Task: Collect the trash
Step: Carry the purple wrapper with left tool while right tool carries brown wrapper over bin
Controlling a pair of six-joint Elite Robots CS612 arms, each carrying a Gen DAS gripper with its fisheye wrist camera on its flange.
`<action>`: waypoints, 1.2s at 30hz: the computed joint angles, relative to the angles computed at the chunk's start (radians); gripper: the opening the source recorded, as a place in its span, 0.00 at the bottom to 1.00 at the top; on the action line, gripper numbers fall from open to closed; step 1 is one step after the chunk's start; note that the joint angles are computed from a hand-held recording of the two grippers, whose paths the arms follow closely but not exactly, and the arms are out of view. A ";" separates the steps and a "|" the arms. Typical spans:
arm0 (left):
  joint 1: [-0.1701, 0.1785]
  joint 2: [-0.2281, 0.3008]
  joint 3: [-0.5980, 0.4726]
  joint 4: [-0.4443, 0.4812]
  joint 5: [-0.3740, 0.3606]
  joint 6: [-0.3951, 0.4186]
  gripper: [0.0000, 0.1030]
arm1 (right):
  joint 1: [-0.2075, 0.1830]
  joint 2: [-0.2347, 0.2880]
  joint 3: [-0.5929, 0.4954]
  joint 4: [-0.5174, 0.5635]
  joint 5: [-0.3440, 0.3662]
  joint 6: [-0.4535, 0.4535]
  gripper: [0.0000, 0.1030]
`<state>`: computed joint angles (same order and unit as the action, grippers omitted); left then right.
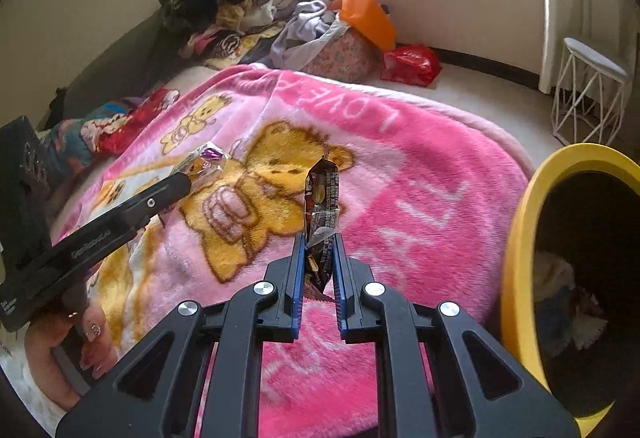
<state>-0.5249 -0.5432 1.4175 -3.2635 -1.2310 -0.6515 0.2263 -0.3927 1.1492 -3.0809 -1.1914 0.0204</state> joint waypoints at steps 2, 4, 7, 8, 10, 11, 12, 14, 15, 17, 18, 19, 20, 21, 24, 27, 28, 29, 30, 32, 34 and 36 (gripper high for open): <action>-0.005 0.000 -0.005 -0.002 -0.001 0.008 0.27 | -0.006 -0.005 0.011 -0.013 -0.003 0.012 0.12; -0.010 0.002 -0.011 -0.006 -0.006 0.015 0.27 | -0.011 -0.012 0.025 -0.029 -0.007 0.025 0.12; -0.016 0.004 -0.018 -0.012 -0.012 0.026 0.27 | -0.020 -0.019 0.040 -0.046 -0.007 0.042 0.12; -0.018 0.005 -0.021 -0.013 -0.015 0.032 0.27 | -0.022 -0.021 0.045 -0.051 -0.010 0.046 0.12; -0.021 0.006 -0.024 -0.014 -0.016 0.041 0.27 | -0.026 -0.026 0.057 -0.064 -0.013 0.055 0.12; -0.023 0.007 -0.027 -0.015 -0.020 0.045 0.27 | -0.028 -0.028 0.062 -0.070 -0.017 0.057 0.12; -0.025 0.008 -0.031 -0.016 -0.022 0.050 0.27 | -0.030 -0.031 0.067 -0.075 -0.022 0.061 0.12; -0.029 0.010 -0.038 -0.017 -0.028 0.063 0.27 | -0.034 -0.035 0.077 -0.089 -0.028 0.070 0.12; -0.031 0.011 -0.041 -0.019 -0.030 0.069 0.27 | -0.038 -0.038 0.084 -0.100 -0.033 0.078 0.12; -0.035 0.012 -0.049 -0.019 -0.035 0.087 0.27 | -0.042 -0.043 0.094 -0.113 -0.039 0.087 0.12; -0.037 0.013 -0.051 -0.019 -0.036 0.092 0.27 | -0.046 -0.045 0.101 -0.123 -0.044 0.095 0.12; -0.039 0.014 -0.055 -0.020 -0.037 0.099 0.27 | -0.049 -0.047 0.106 -0.130 -0.048 0.099 0.12; -0.041 0.015 -0.059 -0.020 -0.038 0.108 0.27 | -0.052 -0.049 0.110 -0.136 -0.052 0.105 0.12; -0.044 0.016 -0.064 -0.019 -0.041 0.116 0.27 | -0.056 -0.051 0.115 -0.143 -0.055 0.115 0.12; -0.051 0.021 -0.077 -0.020 -0.050 0.140 0.27 | -0.064 -0.055 0.128 -0.159 -0.064 0.140 0.12; -0.057 0.025 -0.091 -0.018 -0.064 0.160 0.27 | -0.076 -0.059 0.140 -0.175 -0.075 0.158 0.12; -0.060 0.027 -0.096 -0.017 -0.066 0.167 0.27 | -0.079 -0.061 0.146 -0.183 -0.082 0.163 0.12; -0.061 0.028 -0.100 -0.016 -0.070 0.171 0.27 | -0.082 -0.062 0.149 -0.187 -0.086 0.165 0.12; -0.063 0.030 -0.106 -0.013 -0.075 0.178 0.27 | -0.085 -0.064 0.154 -0.193 -0.094 0.169 0.12; -0.066 0.033 -0.114 -0.009 -0.082 0.188 0.27 | -0.090 -0.067 0.162 -0.200 -0.104 0.174 0.12; -0.070 0.036 -0.121 -0.007 -0.087 0.199 0.27 | -0.096 -0.071 0.169 -0.208 -0.119 0.179 0.12; -0.074 0.038 -0.128 -0.003 -0.092 0.209 0.27 | -0.101 -0.073 0.175 -0.214 -0.135 0.183 0.12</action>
